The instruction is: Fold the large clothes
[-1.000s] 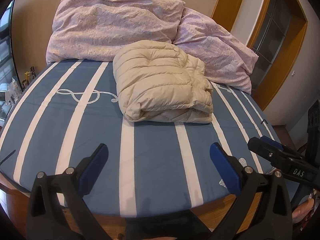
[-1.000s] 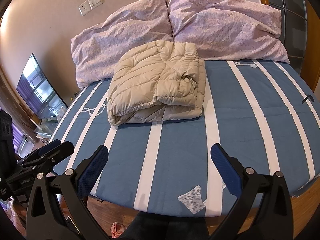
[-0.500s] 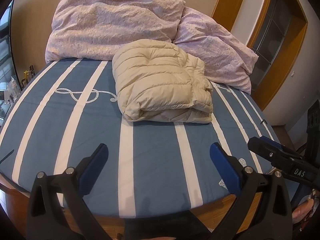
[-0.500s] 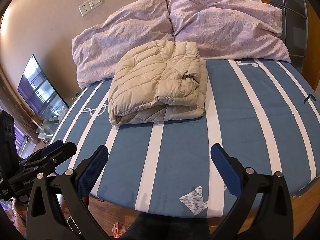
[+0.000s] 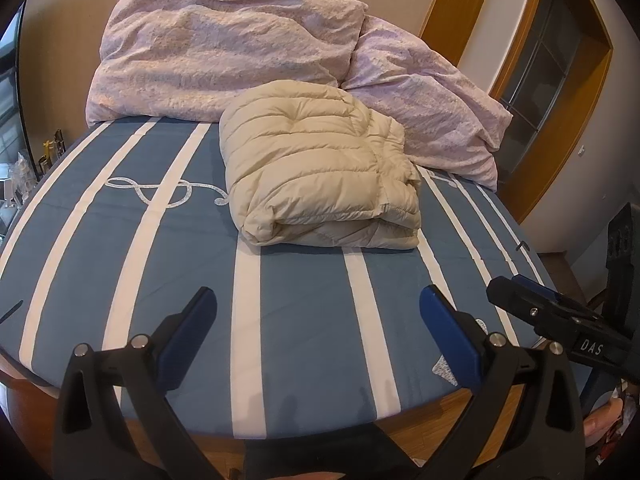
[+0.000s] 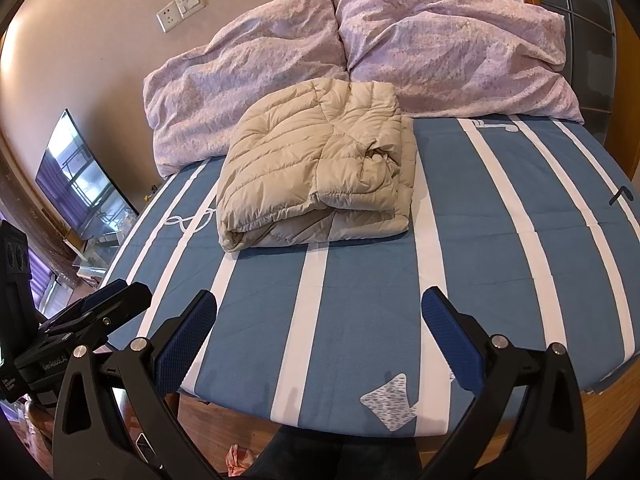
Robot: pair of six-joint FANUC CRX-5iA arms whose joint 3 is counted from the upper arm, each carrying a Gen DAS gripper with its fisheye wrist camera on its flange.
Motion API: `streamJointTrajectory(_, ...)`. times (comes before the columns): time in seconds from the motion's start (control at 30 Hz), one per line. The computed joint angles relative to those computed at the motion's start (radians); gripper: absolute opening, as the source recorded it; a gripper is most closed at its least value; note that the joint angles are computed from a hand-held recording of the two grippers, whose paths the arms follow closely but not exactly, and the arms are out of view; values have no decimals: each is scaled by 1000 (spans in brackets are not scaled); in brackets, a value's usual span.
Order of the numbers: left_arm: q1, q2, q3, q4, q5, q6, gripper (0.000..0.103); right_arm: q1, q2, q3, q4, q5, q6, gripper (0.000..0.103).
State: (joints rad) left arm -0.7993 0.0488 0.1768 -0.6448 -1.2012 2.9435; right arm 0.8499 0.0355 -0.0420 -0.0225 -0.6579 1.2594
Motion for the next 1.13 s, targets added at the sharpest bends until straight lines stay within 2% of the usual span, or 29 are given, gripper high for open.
streamJointTrajectory(1.13,3,7,8,-2,0,-4,101,-1,9,9,-14,-6,16,102)
